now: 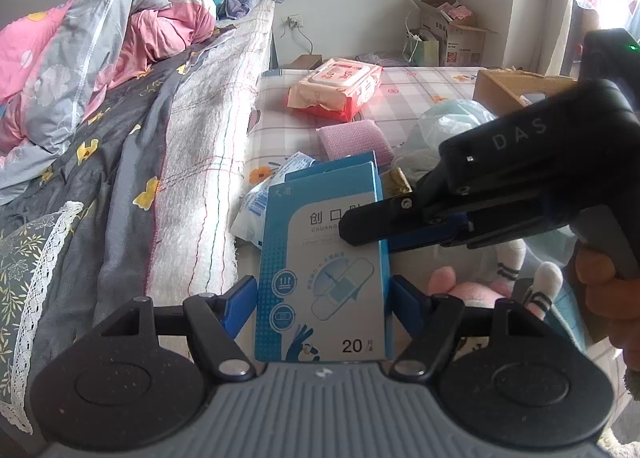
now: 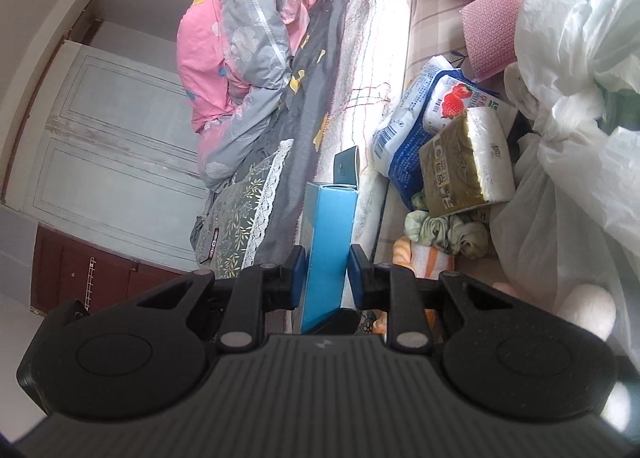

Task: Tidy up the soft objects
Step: 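Carry the bandage box with the right gripper into the cardboard box and release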

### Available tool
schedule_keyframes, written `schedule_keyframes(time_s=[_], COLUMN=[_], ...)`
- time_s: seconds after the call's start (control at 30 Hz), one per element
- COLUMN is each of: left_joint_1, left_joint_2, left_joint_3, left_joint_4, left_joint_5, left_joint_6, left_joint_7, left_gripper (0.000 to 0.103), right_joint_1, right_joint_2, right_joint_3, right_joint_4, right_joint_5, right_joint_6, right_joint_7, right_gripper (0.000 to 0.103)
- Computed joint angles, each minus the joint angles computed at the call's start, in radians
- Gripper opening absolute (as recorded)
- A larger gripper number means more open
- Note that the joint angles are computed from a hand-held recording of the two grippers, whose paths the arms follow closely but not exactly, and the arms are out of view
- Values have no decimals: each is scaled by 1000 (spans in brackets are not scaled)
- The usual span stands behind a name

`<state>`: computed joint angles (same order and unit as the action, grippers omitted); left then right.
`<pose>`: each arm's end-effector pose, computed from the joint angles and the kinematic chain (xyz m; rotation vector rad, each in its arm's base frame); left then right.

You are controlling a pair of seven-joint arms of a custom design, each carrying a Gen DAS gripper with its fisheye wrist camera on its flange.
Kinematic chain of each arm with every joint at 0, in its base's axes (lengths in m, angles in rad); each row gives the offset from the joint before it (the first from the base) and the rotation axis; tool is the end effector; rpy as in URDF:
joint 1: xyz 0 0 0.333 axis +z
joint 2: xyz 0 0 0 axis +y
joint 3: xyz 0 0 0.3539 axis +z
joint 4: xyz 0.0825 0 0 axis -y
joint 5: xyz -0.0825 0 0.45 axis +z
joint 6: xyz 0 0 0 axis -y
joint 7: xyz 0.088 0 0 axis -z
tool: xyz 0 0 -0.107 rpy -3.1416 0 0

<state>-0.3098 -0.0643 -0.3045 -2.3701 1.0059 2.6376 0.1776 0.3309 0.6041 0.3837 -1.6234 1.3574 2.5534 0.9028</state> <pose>0.4442 -0.3400 0.3676 -1.7482 1.8392 -0.5469 0.6319 0.4706 0.3111 -1.6235 1.3704 0.7410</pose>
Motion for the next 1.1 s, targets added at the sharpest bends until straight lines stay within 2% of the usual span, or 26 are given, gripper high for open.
schedule_keyframes(time_s=[0.13,0.27,0.47,0.6,0.73,0.8,0.93,1.0,1.1], left_joint_1=[-10,-21,-71,-123,-154,-163,-175,-191,-243], left_joint_2=[-8,15,164,328,515,599,695,705,686], left_joint_3=[-11,-18,3,33,33,21,22,48,128], left_joint_4=[19,69,253,441,658,761,874,885,870], left_joint_5=[2,45,112,78,-35,-103,-206,-235,-244], left_joint_6=[-13,-2,57,107,144,138,137,142,128], left_joint_7=[-5,-7,37,135,297,389,510,519,477], left_gripper=[73,73,73,73,73,74,74,75,75], right_joint_1=[-28,-41,-59,-68,-102,-125,-183,-206,-210], right_joint_2=[-48,-127,-261,-323,-331,-318,-247,-198,-117], right_joint_3=[10,-11,-99,-179,-241,-259,-276,-275,-285], right_joint_4=[-48,-119,-237,-291,-292,-278,-205,-154,-65], right_joint_5=[67,169,311,326,261,211,85,9,-156], right_joint_6=[-10,-12,-31,-18,-3,-6,-43,-56,-50], right_joint_7=[-67,-158,-263,-263,-196,-157,-60,-6,97], right_gripper=[21,21,19,19,19,19,19,19,19])
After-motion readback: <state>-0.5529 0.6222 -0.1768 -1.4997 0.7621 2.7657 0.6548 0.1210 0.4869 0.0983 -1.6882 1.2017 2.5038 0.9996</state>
